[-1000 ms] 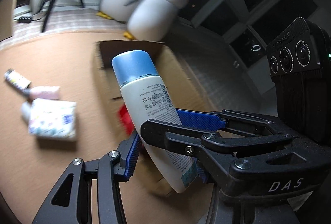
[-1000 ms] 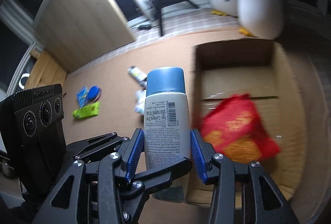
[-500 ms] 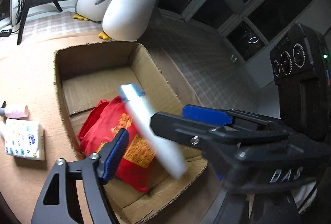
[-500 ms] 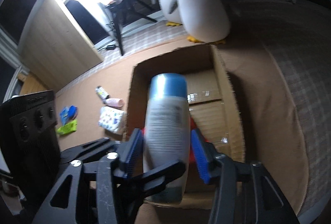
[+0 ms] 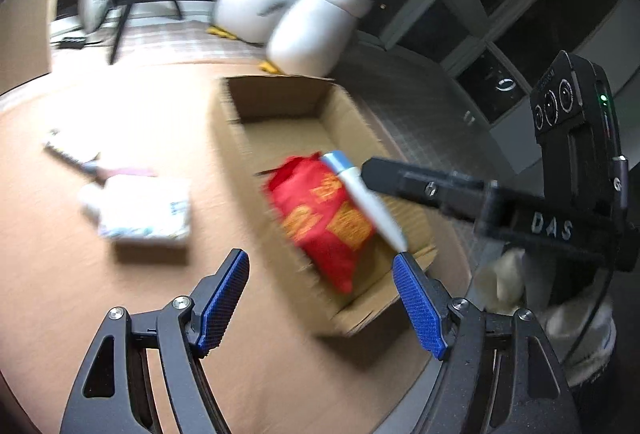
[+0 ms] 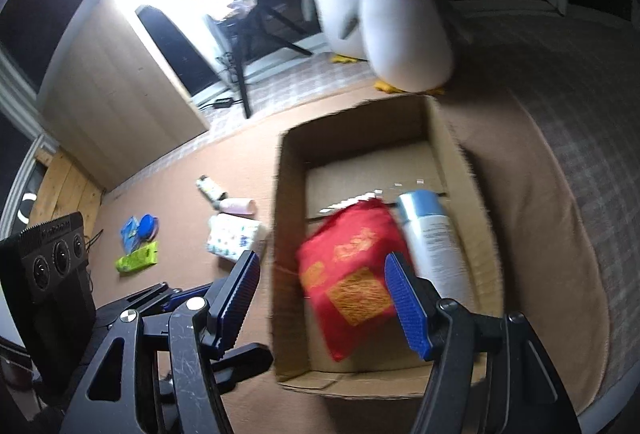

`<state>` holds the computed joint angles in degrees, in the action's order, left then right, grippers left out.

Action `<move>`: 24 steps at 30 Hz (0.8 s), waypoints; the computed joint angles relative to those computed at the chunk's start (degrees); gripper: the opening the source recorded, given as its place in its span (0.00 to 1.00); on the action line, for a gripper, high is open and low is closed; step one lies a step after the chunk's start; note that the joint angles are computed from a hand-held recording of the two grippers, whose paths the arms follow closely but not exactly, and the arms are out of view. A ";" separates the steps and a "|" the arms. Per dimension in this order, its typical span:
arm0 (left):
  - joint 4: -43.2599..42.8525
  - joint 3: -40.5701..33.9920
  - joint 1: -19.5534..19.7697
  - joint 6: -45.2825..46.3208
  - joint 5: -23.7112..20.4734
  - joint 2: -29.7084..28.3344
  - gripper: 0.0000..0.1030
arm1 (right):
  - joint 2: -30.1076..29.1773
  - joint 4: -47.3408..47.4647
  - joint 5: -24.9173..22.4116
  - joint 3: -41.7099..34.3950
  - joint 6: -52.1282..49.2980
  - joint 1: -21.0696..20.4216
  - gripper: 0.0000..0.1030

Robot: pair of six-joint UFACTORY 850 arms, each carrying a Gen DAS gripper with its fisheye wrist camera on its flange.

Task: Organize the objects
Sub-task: 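Drop the sunscreen bottle into the box beside the red bag, then move the left tool to the patterned tissue pack and close on it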

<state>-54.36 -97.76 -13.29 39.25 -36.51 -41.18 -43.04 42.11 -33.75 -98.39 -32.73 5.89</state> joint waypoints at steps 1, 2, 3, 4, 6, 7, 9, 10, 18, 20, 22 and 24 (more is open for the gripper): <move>0.09 1.76 0.84 0.65 0.51 1.21 0.75 | 0.10 0.04 0.58 0.05 -0.40 0.73 0.60; 0.17 3.39 1.57 1.11 1.14 2.35 0.75 | 0.27 0.53 0.96 0.27 -1.16 1.18 0.60; 0.11 5.81 2.64 1.72 2.13 4.09 0.75 | 0.48 1.71 1.78 0.61 -2.78 1.89 0.60; -0.44 7.50 3.42 2.44 2.68 5.30 0.75 | 0.68 2.98 2.54 0.98 -4.35 2.43 0.60; -2.23 11.72 5.62 4.55 3.54 8.38 0.75 | 0.50 5.32 3.26 0.84 -7.58 3.73 0.65; -2.68 13.79 6.82 5.20 4.25 9.88 0.75 | -0.07 4.87 2.97 -0.05 -7.64 4.49 0.67; -2.82 16.29 8.71 5.55 5.49 11.62 0.75 | -1.90 2.07 2.16 -2.79 -5.02 6.06 0.68; -3.03 18.50 9.78 5.85 6.17 13.35 0.75 | -2.91 1.17 1.31 -4.22 -3.57 6.49 0.68; -6.15 27.58 17.01 7.20 8.82 18.88 0.75 | -18.55 -5.10 -12.67 -27.07 13.48 8.63 0.66; -7.82 29.16 18.55 8.33 8.65 19.61 0.75 | -22.55 -10.23 -14.83 -33.60 18.38 9.62 0.58; -8.67 30.02 19.28 8.92 8.79 19.79 0.75 | -26.70 -12.89 -17.93 -40.45 21.55 10.19 0.53; -8.90 30.69 19.97 9.26 8.56 20.10 0.75 | -31.52 -16.33 -21.52 -48.70 25.12 10.72 0.53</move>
